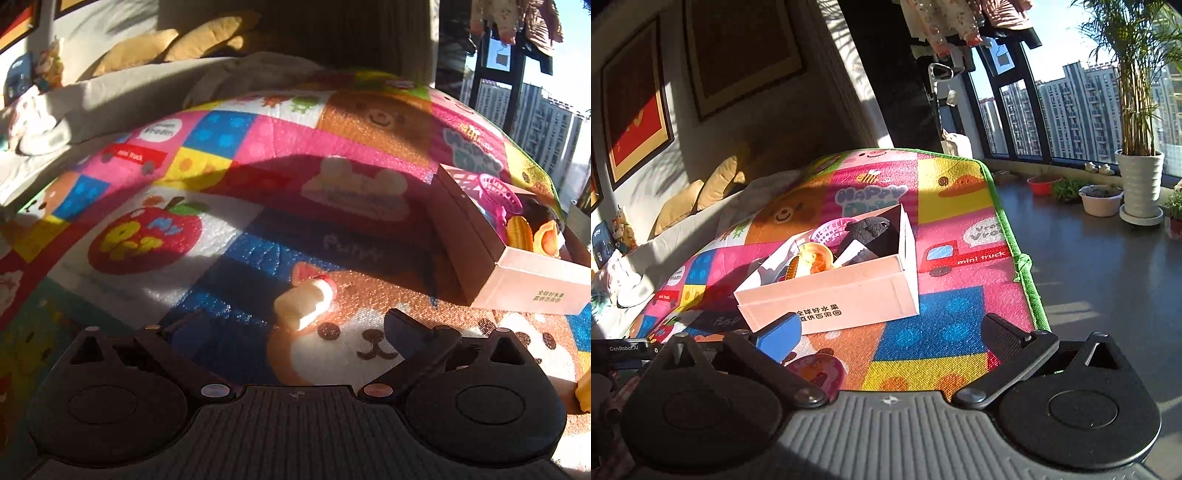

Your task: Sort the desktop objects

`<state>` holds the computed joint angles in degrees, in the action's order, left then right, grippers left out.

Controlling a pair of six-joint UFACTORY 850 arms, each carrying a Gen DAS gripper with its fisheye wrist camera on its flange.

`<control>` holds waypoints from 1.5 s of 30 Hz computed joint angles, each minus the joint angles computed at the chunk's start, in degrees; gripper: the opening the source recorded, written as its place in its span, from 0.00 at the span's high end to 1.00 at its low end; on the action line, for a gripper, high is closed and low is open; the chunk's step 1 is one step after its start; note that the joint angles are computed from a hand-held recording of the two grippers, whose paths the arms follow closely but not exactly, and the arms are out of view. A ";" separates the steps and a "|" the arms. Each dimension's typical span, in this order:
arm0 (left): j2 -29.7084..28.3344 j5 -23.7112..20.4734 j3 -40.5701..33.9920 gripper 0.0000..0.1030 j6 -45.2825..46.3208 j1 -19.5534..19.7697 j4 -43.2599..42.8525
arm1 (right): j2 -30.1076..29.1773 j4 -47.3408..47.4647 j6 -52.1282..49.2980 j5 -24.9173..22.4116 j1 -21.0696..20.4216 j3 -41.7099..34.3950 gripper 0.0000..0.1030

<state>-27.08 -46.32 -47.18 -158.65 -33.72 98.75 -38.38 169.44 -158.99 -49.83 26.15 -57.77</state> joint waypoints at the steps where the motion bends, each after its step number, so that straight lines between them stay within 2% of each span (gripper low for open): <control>1: -0.41 0.06 -0.54 0.09 1.35 0.53 -0.33 | 0.02 0.15 -0.34 -0.69 0.05 0.28 0.00; 2: -0.91 0.68 -1.12 0.20 2.68 1.19 0.15 | -0.01 0.62 -0.85 -1.04 0.22 0.42 0.00; 3: -1.36 1.41 -1.63 0.25 3.61 1.83 0.83 | -0.02 0.98 -1.26 -1.14 0.34 0.50 0.00; 5: -2.46 2.33 -2.86 0.26 5.32 2.70 0.98 | -0.07 1.42 -2.09 -1.35 0.60 0.55 0.00; 8: -4.23 3.06 -4.63 0.32 7.49 3.55 1.30 | -0.08 1.73 -3.17 -2.13 0.86 0.87 0.00; 10: -4.31 3.08 -4.57 0.43 7.22 3.47 2.26 | -0.17 1.48 -3.16 -2.03 0.91 0.76 0.00; 13: -3.46 4.10 -3.82 0.66 6.17 2.84 5.40 | -0.21 0.63 -1.94 -1.24 0.65 0.50 0.00; 17: -2.57 5.42 -3.30 0.68 4.54 0.79 11.28 | -0.37 0.12 -0.45 0.01 0.50 0.01 0.00; 21: -1.81 9.51 -3.03 0.68 -1.62 -1.56 22.42 | -0.39 0.21 -0.52 0.24 0.53 0.00 0.00; 24: -1.81 11.17 -3.00 0.61 -6.57 -3.26 29.71 | -0.45 0.00 -0.36 0.31 0.53 -0.05 0.00; 26: -1.99 10.95 -3.01 0.40 -7.81 -4.33 31.42 | -0.48 -0.29 -0.02 0.55 0.44 -0.12 0.00; 27: -2.06 9.99 -2.90 0.22 -7.70 -4.87 30.91 | -0.48 -0.41 0.17 0.70 0.41 -0.17 0.00; 29: -2.17 6.45 -2.51 0.03 -6.03 -5.91 27.46 | -0.52 -0.70 0.56 0.91 0.35 -0.24 0.00; 30: -2.31 4.59 -2.47 0.02 -4.75 -6.35 24.87 | -0.54 -0.97 0.87 1.18 0.31 -0.33 0.00; 32: -2.50 3.56 -2.90 0.00 -1.63 -6.48 18.37 | -0.61 -1.78 1.58 1.81 0.18 -0.57 0.00; 36: -3.20 5.99 -4.57 0.00 0.29 -4.91 10.56 | -0.77 -3.52 3.10 3.45 -0.11 -1.20 0.00; 40: -3.14 7.34 -4.06 0.00 -9.04 -3.16 18.97 | -0.82 -3.94 4.06 4.77 -0.16 -1.68 0.00; 45: -5.33 7.37 -6.98 0.00 -7.35 -1.37 18.40 | -0.88 -3.88 4.35 5.32 -0.16 -1.88 0.00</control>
<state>-32.41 -38.95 -54.15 -166.01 -35.09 117.16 -39.26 165.55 -154.65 -44.51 25.99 -59.65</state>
